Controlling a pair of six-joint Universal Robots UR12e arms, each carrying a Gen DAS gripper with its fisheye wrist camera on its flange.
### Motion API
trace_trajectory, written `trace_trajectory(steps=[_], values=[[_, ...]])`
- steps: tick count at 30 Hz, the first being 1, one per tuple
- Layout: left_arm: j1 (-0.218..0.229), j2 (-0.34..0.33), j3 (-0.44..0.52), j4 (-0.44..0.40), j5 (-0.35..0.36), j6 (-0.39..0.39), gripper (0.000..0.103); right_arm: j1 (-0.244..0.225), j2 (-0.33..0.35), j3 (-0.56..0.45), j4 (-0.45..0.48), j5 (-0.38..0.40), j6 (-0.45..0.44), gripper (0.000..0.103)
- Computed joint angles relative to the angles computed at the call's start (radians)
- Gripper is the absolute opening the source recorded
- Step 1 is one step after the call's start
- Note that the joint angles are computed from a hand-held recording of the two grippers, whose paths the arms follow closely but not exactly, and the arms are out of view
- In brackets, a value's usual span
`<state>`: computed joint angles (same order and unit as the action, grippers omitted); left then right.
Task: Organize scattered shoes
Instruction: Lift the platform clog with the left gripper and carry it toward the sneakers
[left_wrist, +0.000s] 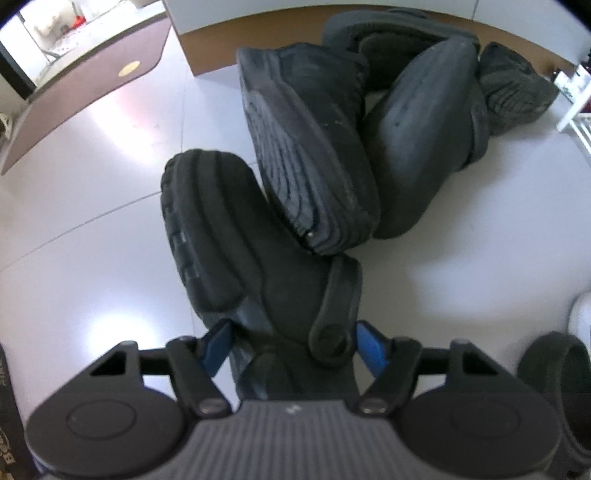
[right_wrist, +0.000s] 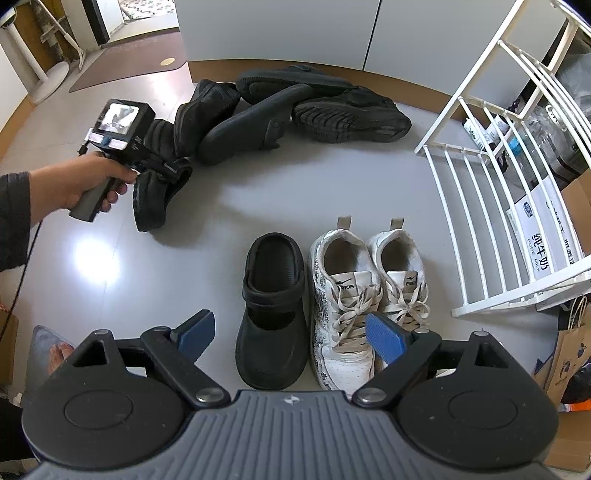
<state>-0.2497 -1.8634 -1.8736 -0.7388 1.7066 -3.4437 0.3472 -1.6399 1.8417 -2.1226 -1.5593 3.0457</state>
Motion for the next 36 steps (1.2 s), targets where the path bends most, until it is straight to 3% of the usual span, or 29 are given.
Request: trace_trajectory(steps=[3, 13, 18, 22, 25, 36], values=[[0.032, 0.027, -0.030, 0.008, -0.057, -0.023, 0.069, 0.004, 0.001, 0.000, -0.004, -0.007, -0.003, 0.092], [0.098, 0.108, -0.102, 0.012, -0.153, -0.040, 0.066, 0.023, 0.004, -0.004, -0.020, -0.012, -0.015, 0.092], [0.137, 0.148, -0.139, 0.002, -0.236, 0.002, 0.066, 0.034, 0.006, -0.006, -0.028, -0.012, -0.020, 0.092], [0.155, 0.175, -0.164, 0.004, -0.277, 0.112, 0.066, 0.040, 0.006, -0.007, -0.036, -0.013, -0.022, 0.092], [0.177, 0.192, -0.186, 0.000, -0.341, 0.151, 0.066, 0.047, 0.005, -0.008, -0.042, -0.011, -0.025, 0.092], [0.148, 0.194, -0.230, 0.024, -0.388, 0.167, 0.065, 0.066, 0.004, -0.011, -0.048, -0.008, -0.039, 0.092]])
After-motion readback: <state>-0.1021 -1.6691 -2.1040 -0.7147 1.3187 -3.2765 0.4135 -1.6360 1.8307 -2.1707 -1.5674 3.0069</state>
